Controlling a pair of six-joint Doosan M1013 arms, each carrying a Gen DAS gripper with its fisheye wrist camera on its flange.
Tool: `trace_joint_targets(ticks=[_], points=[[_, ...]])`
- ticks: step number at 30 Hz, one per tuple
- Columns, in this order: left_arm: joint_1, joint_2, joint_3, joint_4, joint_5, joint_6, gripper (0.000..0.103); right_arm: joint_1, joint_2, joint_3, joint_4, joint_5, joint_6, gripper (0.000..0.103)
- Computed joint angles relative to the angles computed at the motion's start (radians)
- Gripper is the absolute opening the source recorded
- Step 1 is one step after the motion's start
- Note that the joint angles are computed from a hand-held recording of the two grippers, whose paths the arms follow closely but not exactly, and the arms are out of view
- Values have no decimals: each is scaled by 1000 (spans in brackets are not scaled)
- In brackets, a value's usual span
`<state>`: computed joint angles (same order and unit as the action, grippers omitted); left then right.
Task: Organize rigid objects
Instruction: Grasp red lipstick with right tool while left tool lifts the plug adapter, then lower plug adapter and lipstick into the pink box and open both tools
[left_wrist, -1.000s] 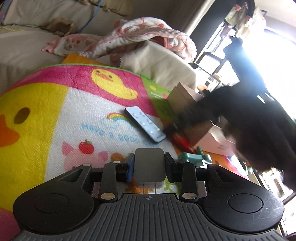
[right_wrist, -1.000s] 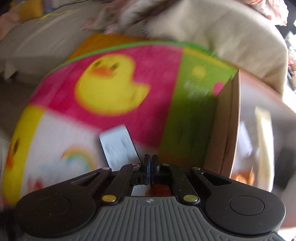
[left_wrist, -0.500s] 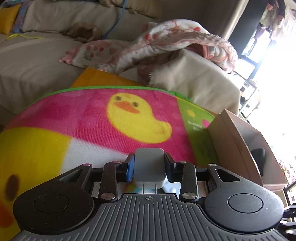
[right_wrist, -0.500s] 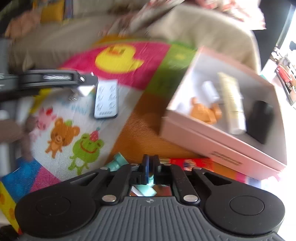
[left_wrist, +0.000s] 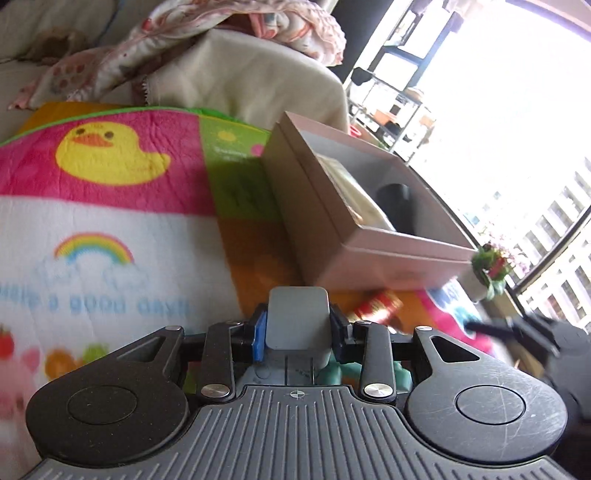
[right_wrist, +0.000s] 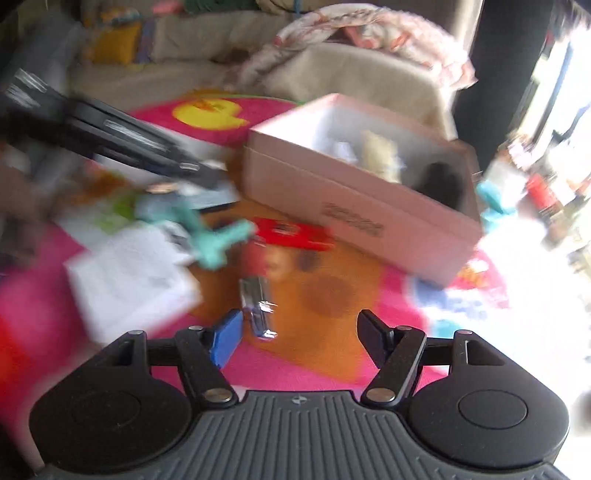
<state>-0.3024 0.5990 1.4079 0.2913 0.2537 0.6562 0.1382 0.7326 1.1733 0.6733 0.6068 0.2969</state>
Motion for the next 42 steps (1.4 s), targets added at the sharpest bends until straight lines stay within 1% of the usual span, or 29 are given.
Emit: trace_joint_targets(ticks=[1,2,3,4,5,6,7,8,9,12,14,16,17,20,23,25,27,31,34,36,39,42], points=[[-9,-8,10,87,8,-78,37,1,-2,12,4,-63,-1,72],[-20,-16,19,204,29,-178,37,7,-2,19,-17,-127,24,72],[-32,-23,25,292,62,-246,37,11,3,19,-40,-180,61,72],[-45,-26,24,355,110,-284,37,9,6,14,-44,-194,92,72],[-53,-31,25,367,150,-276,37,2,12,3,-22,-167,106,72],[-59,-36,31,366,175,-259,37,-9,15,-11,4,-111,115,72],[-64,-41,40,360,185,-244,37,-20,17,-24,30,-49,119,73],[-65,-49,52,353,188,-231,37,-29,17,-28,55,-1,117,76],[-70,-59,69,381,180,-251,37,-34,16,-28,74,30,117,79],[-84,-77,96,399,190,-254,37,-29,17,-24,48,66,185,80],[-93,-84,109,423,190,-282,37,-17,4,7,73,39,201,80],[-102,-86,115,450,194,-302,37,-5,11,-5,68,57,250,80],[-106,-86,116,464,200,-310,37,1,16,-9,76,52,266,82],[-122,-84,116,511,224,-323,37,23,32,-25,56,8,335,87],[-128,-85,123,548,220,-357,37,31,36,-23,57,-23,338,86],[-127,-88,129,558,209,-365,38,30,29,-11,59,-38,314,79],[-129,-89,133,565,207,-356,38,27,24,-6,49,-37,289,79],[-137,-92,137,588,219,-362,38,17,-4,38,70,-76,203,79],[-143,-104,148,570,190,-292,37,4,-28,66,96,-86,132,79],[-143,-115,150,541,163,-232,37,-8,-44,82,141,-86,62,79],[-122,-125,121,463,108,-148,37,-25,-63,99,247,-103,-67,79],[-95,-108,49,512,52,-167,37,-38,-65,82,370,-122,-145,79]])
